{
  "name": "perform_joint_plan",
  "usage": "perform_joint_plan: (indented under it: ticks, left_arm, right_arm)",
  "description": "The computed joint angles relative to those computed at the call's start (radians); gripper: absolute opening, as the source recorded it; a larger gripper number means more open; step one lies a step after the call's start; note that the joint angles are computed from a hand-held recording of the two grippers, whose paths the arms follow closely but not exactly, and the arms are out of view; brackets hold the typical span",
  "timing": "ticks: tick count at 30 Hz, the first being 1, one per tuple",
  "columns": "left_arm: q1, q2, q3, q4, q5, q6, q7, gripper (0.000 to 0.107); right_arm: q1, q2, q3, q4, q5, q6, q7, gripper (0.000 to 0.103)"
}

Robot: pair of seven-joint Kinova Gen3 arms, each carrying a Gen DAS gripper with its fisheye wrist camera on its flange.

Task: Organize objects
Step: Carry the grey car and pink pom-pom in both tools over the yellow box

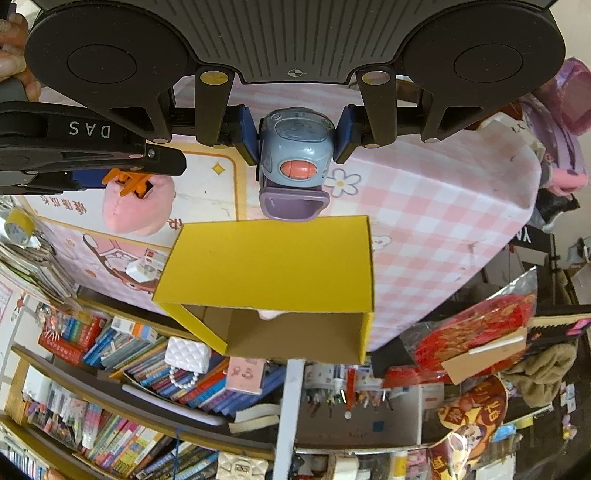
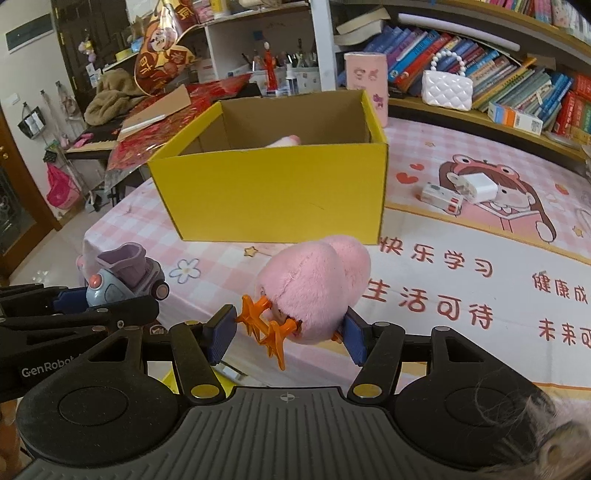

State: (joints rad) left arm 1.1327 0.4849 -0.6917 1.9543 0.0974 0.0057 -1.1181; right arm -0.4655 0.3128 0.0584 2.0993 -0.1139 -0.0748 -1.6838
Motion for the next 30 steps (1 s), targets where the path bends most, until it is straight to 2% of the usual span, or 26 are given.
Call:
perform_joint_plan:
  ticks: [7,13,21,27,30]
  left_arm:
    - [-0.039,-0.017,0.033,0.024,0.043,-0.054,-0.041,0.041]
    - [-0.12,-0.028,0.104,0.01,0.092,-0.101,-0.115,0.041]
    - [-0.144,0.002,0.09,-0.076,0.177,-0.121,-0.224,0.041]
    - [-0.193,0.059,0.099,-0.185,0.242,-0.099,-0.291,0.041]
    - [-0.198,0.1,0.079,-0.247,0.259,-0.074,-0.298,0.041]
  right_arm:
    - [-0.127,0.002,0.121,-0.018,-0.015,0.028,0.021,0.057]
    - [-0.169,0.003,0.174,-0.034,-0.015,0.02,0.036,0.057]
    - [-0.075,0.031,0.114,-0.12,-0.005,-0.048,0.105,0.057]
    - [0.023,0.079,0.047,-0.217,0.015,-0.067,0.16,0.057]
    - [0.074,0.112,0.01,-0.273,0.039,-0.056,0.18,0.057]
